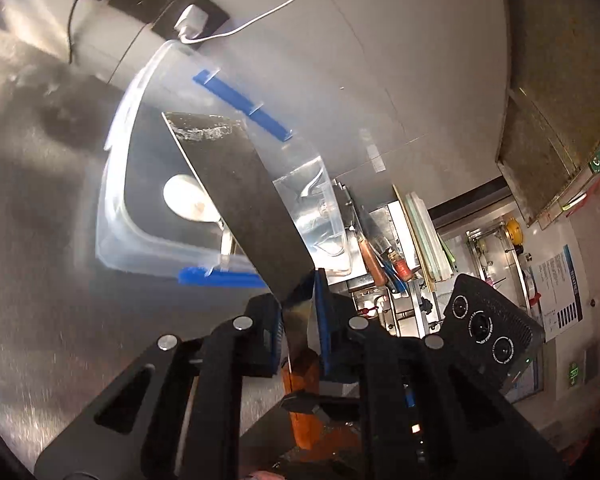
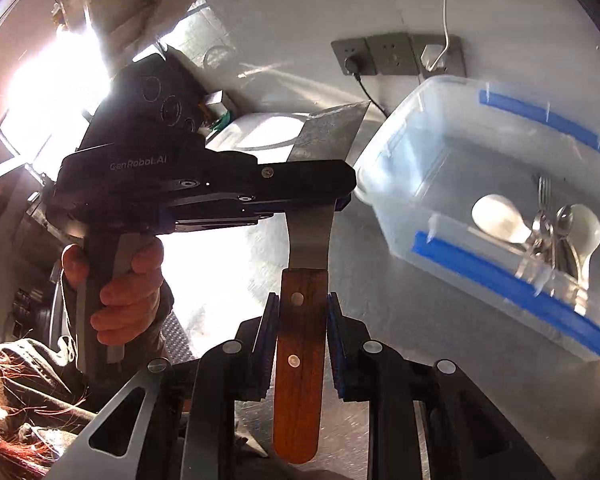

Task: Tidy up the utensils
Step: 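Lift the spatula with the right gripper and carry it over the box, then lower the spatula into the box and open the right gripper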

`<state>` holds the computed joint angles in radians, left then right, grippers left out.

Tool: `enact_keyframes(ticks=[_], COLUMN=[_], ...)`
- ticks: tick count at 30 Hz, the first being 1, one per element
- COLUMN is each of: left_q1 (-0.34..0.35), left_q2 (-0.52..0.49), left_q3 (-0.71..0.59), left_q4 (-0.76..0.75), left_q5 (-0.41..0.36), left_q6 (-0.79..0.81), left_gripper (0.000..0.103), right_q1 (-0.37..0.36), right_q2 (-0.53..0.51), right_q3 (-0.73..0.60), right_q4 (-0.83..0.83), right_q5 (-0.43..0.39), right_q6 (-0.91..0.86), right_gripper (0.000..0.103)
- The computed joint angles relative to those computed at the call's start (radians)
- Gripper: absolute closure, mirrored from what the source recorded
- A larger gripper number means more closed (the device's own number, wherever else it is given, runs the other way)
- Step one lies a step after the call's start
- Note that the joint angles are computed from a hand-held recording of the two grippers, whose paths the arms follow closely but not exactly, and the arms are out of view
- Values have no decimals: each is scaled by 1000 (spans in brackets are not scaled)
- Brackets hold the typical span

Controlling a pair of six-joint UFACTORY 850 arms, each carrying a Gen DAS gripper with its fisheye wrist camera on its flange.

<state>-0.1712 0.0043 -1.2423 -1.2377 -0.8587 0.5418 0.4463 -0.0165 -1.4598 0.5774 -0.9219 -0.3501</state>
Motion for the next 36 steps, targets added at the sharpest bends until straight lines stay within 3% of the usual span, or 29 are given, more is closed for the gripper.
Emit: enact_keyframes(ticks=[4,8,14,17,21,26,30,34,36], left_q1=[-57,-109,-125,-118,-108,-114,-111,-120,-124], left_q2=[-205,-418,-760,-873,-954,-1037,-997,-885,-796], left_q3=[-313,-621,-993,-1073,-1119,-1229,-1167,-1088,-1016], left_q4=[111,307,453,458,482,560,577,633,646], left_q5=[1,-36,-234,-323,-420,-534,-502,-397,-312], left_q6=[-117,-300,-549,-662,-750,-854,-866,-790,-731], left_gripper=[90,90,90,90,90,90,89,84,59], right_q1=[-106,-191,-245,-249,-241,-218,-225,-215,-218], right_q2=[-128,-314,-528,-596,-674,-717,-698,-587,-498], right_q3=[-223,-460,-579,-580,-610,-623,-577,-497,-436], right_q4=[-48,-31,-40,-31,-46,-117,-111,-202,-212], right_q5=[-57,-200,-335,-393,-476,-510,-507,-407,-335], right_q6=[5,34,88,102,116,149,185,181,153], right_gripper=[79,78,78,78,78,75,67,63,50])
